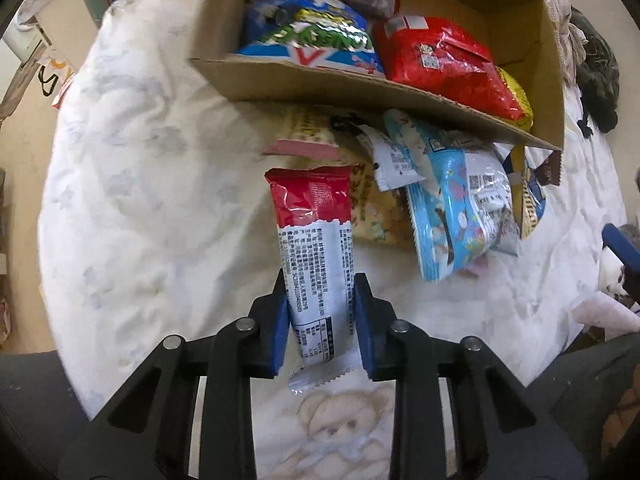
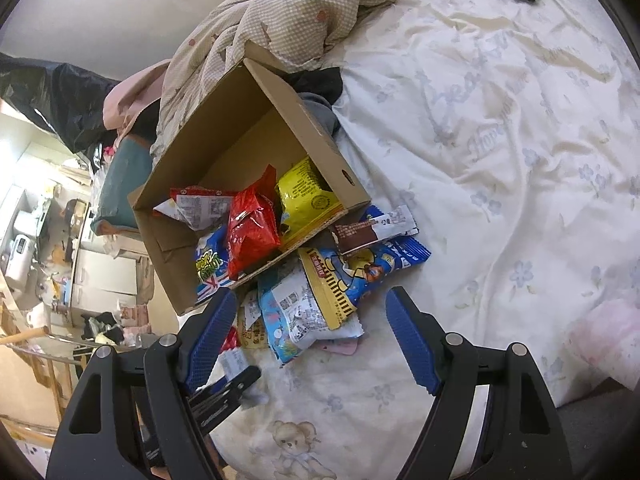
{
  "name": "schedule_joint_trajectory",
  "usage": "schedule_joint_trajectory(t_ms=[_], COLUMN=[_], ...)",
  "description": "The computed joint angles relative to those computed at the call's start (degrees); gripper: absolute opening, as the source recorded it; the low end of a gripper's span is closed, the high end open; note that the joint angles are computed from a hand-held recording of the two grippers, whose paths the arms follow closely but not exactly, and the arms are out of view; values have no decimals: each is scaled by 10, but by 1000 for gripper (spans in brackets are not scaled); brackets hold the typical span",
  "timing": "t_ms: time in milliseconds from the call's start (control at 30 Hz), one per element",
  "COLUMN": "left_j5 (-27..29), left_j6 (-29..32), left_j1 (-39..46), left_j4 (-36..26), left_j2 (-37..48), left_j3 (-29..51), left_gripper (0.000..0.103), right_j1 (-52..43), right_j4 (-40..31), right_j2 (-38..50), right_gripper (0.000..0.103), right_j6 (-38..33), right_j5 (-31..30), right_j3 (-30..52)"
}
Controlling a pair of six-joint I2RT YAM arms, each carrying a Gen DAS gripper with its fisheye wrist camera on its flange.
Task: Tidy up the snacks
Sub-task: 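Grasp the red-white snack bar with the left tool while the right tool grasps the blue bag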
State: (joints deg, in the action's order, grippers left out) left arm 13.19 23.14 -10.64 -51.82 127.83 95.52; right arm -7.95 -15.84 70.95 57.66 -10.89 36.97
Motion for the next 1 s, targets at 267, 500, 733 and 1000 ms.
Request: schedule_joint_trajectory(t_ms=[267,500,733,1000], left_j5=[27,77,104,94], left_j6=[69,75,70,65], left_j1=[36,56,60,49], left_j4=[-79,-127,-133,-108], left_j2=[-35,10,0,-4], left_j3=[65,126,121,106], left_gripper=[13,12,12,12], right_j1=[3,-20,-42,-39], right_j4=[5,33,65,197], right_j2=[6,31,88,219], right_gripper=[80,80,80,79], right_j6=[7,39,73,146], right_j5=[-5,-36,-63,-81], right_j3=[-1,-20,-29,-33])
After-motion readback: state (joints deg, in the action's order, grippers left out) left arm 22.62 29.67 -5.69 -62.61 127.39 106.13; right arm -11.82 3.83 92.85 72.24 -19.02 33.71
